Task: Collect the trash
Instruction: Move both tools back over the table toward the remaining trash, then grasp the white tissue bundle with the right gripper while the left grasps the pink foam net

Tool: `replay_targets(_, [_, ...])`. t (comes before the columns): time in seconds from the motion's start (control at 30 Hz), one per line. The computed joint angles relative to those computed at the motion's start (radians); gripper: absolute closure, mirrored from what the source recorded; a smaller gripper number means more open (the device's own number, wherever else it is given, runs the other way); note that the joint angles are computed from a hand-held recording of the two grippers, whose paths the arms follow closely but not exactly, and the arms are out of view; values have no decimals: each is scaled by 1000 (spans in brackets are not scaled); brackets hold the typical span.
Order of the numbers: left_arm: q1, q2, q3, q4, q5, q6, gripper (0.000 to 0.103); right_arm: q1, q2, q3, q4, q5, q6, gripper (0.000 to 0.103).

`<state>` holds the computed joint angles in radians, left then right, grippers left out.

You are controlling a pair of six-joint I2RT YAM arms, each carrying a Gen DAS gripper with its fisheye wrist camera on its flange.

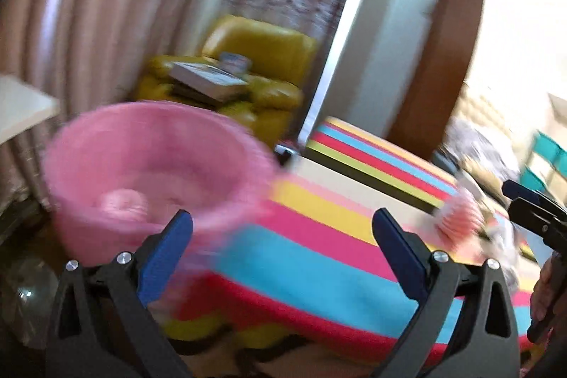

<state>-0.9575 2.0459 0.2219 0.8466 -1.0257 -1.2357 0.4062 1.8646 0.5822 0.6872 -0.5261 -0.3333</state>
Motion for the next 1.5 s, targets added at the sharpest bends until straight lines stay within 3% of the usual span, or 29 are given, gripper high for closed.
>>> replay_targets(0.1, [46,49,156,14,88,217,5,-150,-6,-50,15,-68,-17,23])
replay_targets(0.23, [109,139,388,-51,216,397,5,-317,38,-85,36,-121,-80,23])
replay_targets(0.37, [138,234,549,-109,244,430,5,-436,113,-77,30,-168,-123,23])
replay_targets(0.47, [133,277,654,-228,233,449,5,-469,159,-61,26,-189,-125,23])
replay_targets(0.57, [156,284,658,-222,286,439,5,-455,194,-46,27,-188,-134,23])
replay_targets(0.67, [157,286,641,-186,254,406,5,-420,222,-28,16,-170,-141,23])
replay_targets(0.87, [163,276,641,-210,285,445,6,-366,262,-22,18,-62,-154,24])
replay_targets(0.93, [160,278,640,-203,278,452,6,-368,270,-13,7,-50,-149,32])
replay_targets(1.0, [158,276,631,-190,275,455,6,-366,278,0,-6,-28,-142,52])
replay_targets(1.1, [158,279,625,-176,275,461,6,-376,285,8,-11,-37,-146,65])
replay_targets(1.37, [168,272,633,-200,291,452,6,-434,262,-62,208,10,-45,67])
replay_targets(1.5, [174,271,639,-218,302,446,6,-487,266,-45,235,18,11,67])
